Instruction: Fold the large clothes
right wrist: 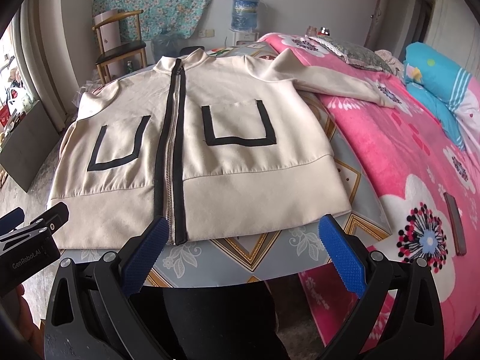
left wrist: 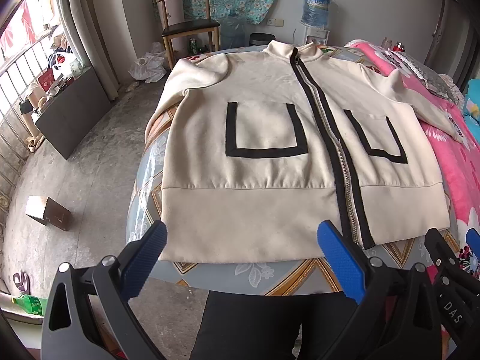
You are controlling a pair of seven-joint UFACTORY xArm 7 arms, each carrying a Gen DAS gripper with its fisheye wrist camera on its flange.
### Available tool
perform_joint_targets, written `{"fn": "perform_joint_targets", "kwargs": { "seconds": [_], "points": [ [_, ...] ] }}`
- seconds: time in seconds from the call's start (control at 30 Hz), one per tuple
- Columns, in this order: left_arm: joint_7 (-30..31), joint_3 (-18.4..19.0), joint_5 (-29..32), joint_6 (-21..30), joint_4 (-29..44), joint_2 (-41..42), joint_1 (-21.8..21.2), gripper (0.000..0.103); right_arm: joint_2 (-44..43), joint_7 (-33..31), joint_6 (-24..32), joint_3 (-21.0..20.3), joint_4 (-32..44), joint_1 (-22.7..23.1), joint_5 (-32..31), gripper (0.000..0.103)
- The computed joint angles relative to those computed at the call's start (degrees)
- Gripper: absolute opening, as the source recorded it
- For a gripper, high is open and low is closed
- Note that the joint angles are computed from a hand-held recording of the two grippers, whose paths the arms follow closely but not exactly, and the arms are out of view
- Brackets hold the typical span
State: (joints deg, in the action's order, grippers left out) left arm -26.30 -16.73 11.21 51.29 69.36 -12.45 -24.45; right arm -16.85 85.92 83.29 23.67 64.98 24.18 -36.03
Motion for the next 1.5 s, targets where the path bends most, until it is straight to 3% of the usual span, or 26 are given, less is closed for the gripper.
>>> {"fn": "perform_joint_targets", "kwargs": {
  "seconds": [1.03,1.17,1.27,1.5],
  "points": [
    [-0.9,0.1,2.5,0.7,0.9,1.5,0.2,0.098,1.0,-0.3,-0.2,-0.5,0.1,-0.1,-1.9,0.096],
    [-1.2,0.3,3.2,0.2,0.8,1.9,0.3,0.098,0.6,-0.7,-2.5,-1.3,-0.6,-0.2,-2.1,0.096],
    [2.3,1.8,0.0,-2.4,0.3,2.3,0.2,0.098,1.0,-2.5,-5.7,-2.0,-0.7,-0.7,-2.7,0.096],
    [18.9,8.6,-16.7,-15.0,-2.7,1.3,2.1,0.098,6.5,-8.9,-16.0,-4.1,3.9,-2.4,-9.4,0.096]
  ]
}}
